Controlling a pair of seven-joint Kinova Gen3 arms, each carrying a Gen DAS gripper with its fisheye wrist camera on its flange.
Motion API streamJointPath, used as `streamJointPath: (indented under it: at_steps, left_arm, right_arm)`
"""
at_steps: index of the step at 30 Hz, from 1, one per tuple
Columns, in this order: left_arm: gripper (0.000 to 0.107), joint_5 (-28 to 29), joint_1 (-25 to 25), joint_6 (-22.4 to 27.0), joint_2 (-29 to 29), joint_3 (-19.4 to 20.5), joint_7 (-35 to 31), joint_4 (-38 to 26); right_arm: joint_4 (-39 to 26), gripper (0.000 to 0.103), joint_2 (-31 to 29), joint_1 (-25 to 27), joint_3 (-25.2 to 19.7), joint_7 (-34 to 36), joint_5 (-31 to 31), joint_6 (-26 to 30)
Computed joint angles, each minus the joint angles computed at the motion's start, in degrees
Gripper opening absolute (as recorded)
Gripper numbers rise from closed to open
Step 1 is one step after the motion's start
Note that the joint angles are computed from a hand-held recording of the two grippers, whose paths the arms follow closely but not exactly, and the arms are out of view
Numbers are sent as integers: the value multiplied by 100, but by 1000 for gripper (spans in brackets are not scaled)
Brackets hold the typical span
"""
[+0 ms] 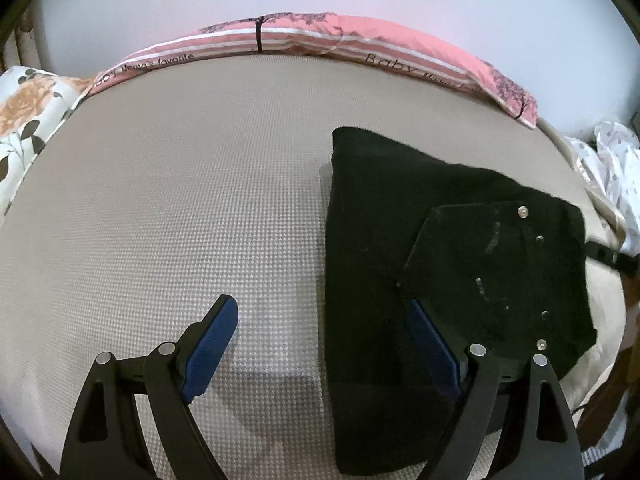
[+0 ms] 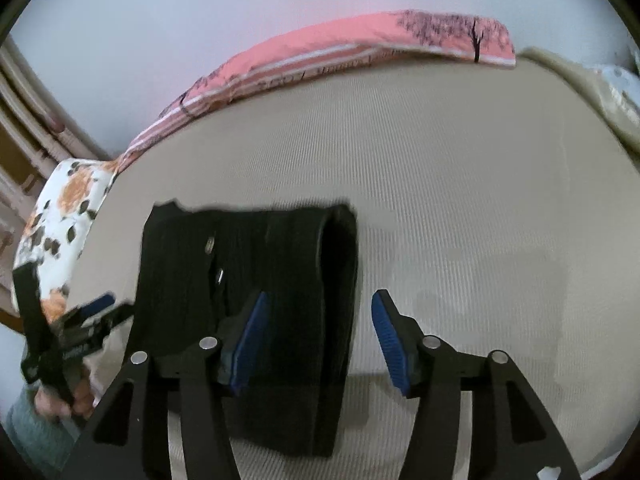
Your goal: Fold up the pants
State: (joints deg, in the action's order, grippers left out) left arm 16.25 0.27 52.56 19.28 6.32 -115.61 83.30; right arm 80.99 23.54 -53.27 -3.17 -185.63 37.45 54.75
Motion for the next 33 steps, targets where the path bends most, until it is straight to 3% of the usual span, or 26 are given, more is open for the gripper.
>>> streamJointPath:
  at_steps: [2,7,14,20,22,24,27,33]
  left_arm:
    - [86,-98,148,16,41,-100,92,-52]
    - [86,127,904,1,38,-1039,-26,-8]
    - [86,-220,535,51,165,-469,212,-136]
    - [86,348,425,572,432,-654,-44,-470]
    - [86,734,366,942,586,-819,-207,-678]
    - [86,948,38,1345,793,-592,-187,-920]
    - [86,887,-409,1542,959,-36,-150,-1109]
    - [86,996,-1456,2868,1900,1455,196,-2092]
  right_arm:
    - [-157,55,96,80,49,74,2,30]
    - [-133,62,210,263,144,106,-82,-173]
    - [376,63,72,372,150,-72,-281,-840]
    - [708,63,-39,594,-20,376,-659,-1438]
    - [903,63,-88,483,218,653,-932,-1819]
    - [1140,63,-149,555,234,714,-1075,-2223]
    - [1560,63,-275,951,-71,629,-1063,-2922]
    - [2224,63,-385,2361,-1271,1744,-1854,-4241]
